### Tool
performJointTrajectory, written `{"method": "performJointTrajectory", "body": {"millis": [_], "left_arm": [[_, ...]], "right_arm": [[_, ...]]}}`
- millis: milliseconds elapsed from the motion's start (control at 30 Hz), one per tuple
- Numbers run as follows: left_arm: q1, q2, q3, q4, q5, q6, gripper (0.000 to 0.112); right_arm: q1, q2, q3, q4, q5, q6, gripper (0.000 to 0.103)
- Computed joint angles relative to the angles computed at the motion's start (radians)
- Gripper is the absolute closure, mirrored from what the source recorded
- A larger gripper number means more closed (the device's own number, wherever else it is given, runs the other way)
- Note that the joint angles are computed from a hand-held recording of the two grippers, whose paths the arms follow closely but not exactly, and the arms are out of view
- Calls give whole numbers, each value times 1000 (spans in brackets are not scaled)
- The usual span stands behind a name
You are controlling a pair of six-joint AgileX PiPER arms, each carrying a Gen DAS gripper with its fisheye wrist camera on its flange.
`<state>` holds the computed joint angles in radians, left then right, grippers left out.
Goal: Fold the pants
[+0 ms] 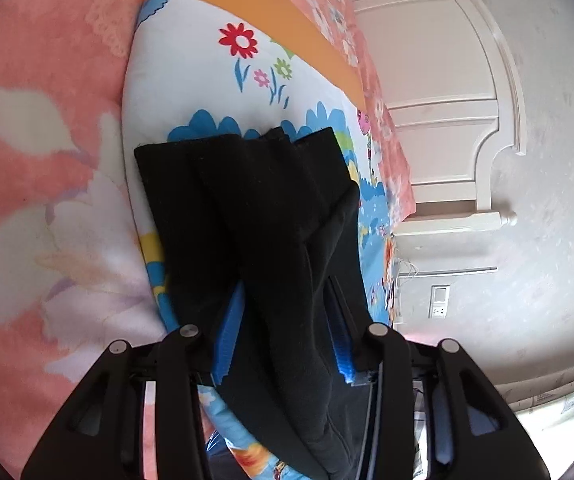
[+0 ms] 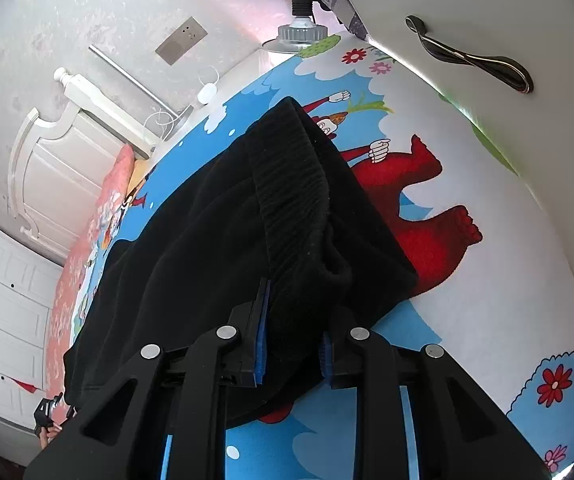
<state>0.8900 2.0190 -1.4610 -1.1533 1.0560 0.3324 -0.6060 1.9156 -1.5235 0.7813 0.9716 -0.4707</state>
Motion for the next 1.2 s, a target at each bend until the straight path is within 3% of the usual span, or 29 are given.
{"method": "performJointTrajectory", "body": {"millis": [67,200,233,300,367,400,467,600,700,733,800,967,1067,1200], "left_arm": [[-15,8,-17,19,-4,-6,75],[-65,2,-76,151,-65,-94,102],[-90,-47,-80,247,-115,-152,103],[-185,-220,10,447,-300,-158,103],[-265,-288,43,630,-373,-156,100],[-283,-262,24,673,-349,-207,97],[-239,-165,-45,638,-229,-263,95],[-133,-121,27,347,-202,-90,87],[-103,-72,16,237,-162,-33,80],[-107,-63,-1,247,-154,-42,82],[-122,-70,-31,305,-163,-82,103],[-93,-217,5,249,-174,-83,105],[-118,-173,-18,333,-169,-122,105],[-113,-120,-38,323,-156,-143,105]], "right_arm": [[9,0,-5,-11,-8,3,79],[18,-9,-22,-27,-4,13,81],[8,-16,-22,-10,8,7,81],[-8,-34,-20,14,27,-14,81],[2,-28,-25,-14,17,-5,81],[11,-16,-27,-33,10,10,81],[18,-10,-20,-46,-1,25,81],[11,-10,-22,-33,13,6,81],[20,3,-39,-50,14,17,81],[20,3,-41,-49,14,25,81],[15,-5,-52,-38,28,32,82],[-27,-75,-39,2,60,-16,84],[7,-13,-53,-67,37,36,84],[4,1,-44,-59,29,26,84]]}}
